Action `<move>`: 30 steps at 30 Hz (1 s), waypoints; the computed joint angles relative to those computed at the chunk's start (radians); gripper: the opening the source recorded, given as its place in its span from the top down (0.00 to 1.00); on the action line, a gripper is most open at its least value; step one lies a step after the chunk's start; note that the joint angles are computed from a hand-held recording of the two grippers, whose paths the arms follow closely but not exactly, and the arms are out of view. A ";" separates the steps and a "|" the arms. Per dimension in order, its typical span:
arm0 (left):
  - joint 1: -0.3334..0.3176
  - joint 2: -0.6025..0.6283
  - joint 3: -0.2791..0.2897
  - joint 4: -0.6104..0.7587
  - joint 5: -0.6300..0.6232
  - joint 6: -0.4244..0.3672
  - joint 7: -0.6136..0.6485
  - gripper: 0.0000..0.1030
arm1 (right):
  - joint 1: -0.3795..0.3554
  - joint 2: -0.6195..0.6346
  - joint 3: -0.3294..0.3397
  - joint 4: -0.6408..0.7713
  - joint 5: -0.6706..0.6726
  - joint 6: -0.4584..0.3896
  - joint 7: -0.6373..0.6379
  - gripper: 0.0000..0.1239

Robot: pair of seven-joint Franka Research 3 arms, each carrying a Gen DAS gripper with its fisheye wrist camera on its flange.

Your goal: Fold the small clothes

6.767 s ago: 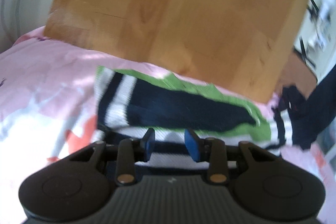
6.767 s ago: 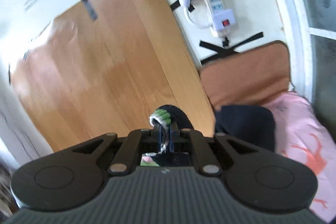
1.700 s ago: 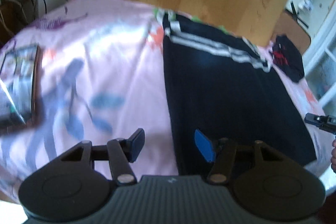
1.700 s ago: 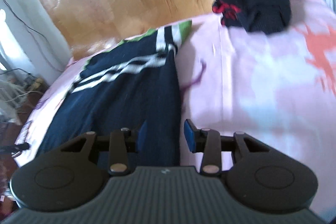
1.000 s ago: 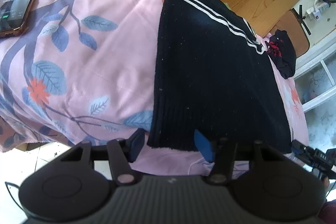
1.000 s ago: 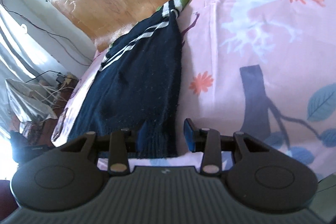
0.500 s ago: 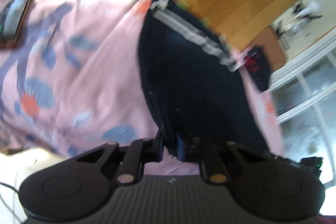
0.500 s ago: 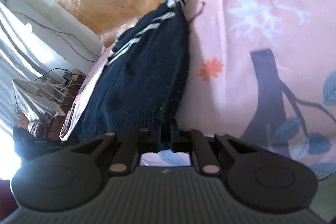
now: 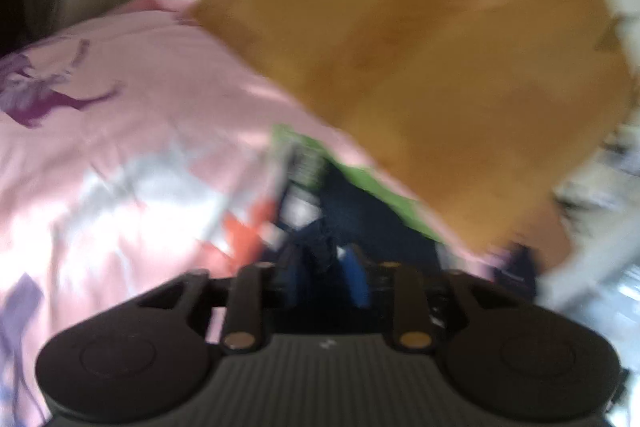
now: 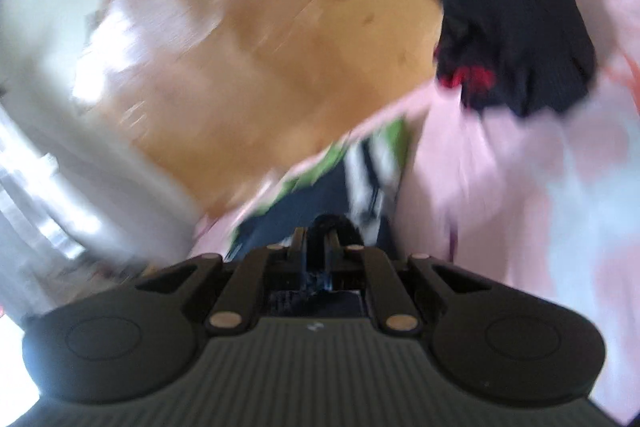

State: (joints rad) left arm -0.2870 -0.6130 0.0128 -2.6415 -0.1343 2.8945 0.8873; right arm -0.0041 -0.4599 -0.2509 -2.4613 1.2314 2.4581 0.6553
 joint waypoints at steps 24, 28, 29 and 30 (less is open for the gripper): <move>-0.083 -0.181 0.038 -0.166 -0.042 -0.136 0.114 0.86 | -0.090 -0.235 0.025 -0.242 -0.284 -0.104 0.209 0.90; -0.059 -0.271 0.036 -0.160 -0.017 -0.179 0.183 0.86 | -0.098 -0.383 -0.006 -0.276 -0.337 -0.167 0.240 0.93; -0.044 -0.275 0.021 -0.153 -0.001 -0.194 0.187 0.86 | -0.105 -0.427 -0.013 -0.291 -0.356 -0.182 0.238 0.93; -0.044 -0.267 0.024 -0.147 0.004 -0.212 0.199 0.86 | -0.112 -0.461 -0.013 -0.309 -0.369 -0.186 0.244 0.96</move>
State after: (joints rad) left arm -0.3311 -0.8804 0.0365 -2.7888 -0.1302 2.6829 1.0860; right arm -0.1163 -0.9209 -0.2642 -2.7699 0.8628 2.2724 0.8990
